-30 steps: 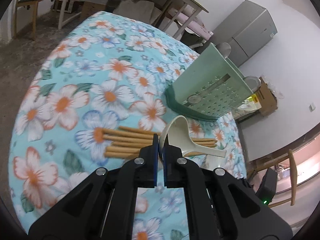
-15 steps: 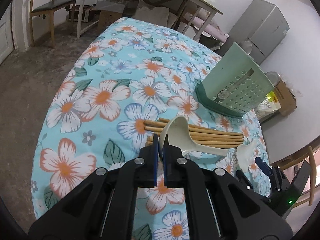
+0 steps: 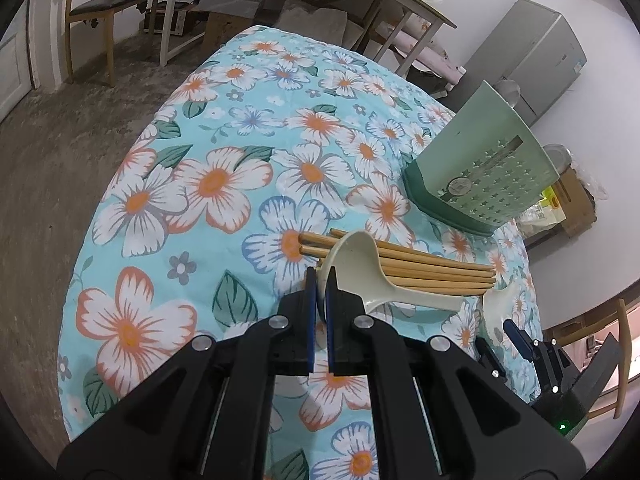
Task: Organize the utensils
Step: 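Grasp the flat white plastic spoon with the right tool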
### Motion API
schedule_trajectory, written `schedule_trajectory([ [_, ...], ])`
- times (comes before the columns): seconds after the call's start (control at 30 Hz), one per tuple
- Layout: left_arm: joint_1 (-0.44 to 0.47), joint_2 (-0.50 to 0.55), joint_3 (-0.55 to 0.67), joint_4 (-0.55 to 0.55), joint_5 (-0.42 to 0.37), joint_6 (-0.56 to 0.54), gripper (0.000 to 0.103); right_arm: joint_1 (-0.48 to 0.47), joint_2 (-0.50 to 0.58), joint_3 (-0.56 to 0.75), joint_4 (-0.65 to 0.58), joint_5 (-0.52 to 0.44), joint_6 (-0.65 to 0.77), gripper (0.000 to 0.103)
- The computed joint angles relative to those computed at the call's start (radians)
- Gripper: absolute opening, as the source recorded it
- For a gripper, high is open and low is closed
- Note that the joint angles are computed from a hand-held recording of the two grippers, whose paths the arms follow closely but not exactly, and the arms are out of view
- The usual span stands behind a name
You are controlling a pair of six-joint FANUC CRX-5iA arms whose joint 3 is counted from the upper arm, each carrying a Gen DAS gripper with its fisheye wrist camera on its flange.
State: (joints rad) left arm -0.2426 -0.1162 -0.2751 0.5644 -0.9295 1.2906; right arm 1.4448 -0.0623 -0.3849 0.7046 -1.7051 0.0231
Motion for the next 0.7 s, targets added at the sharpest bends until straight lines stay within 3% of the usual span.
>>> schedule_trajectory([
  [0.23, 0.000, 0.001, -0.002, 0.000, -0.001, 0.003, 0.003, -0.051, 0.058, 0.045, -0.003, -0.017, 0.001, 0.030],
  [0.47, 0.001, 0.000, -0.007, 0.001, 0.000, 0.006, 0.003, -0.086, 0.112, 0.089, -0.009, -0.038, 0.033, 0.016],
  [0.7, 0.006, -0.012, -0.023, 0.007, 0.010, -0.001, 0.003, -0.074, 0.053, 0.073, -0.005, -0.008, -0.009, 0.013],
])
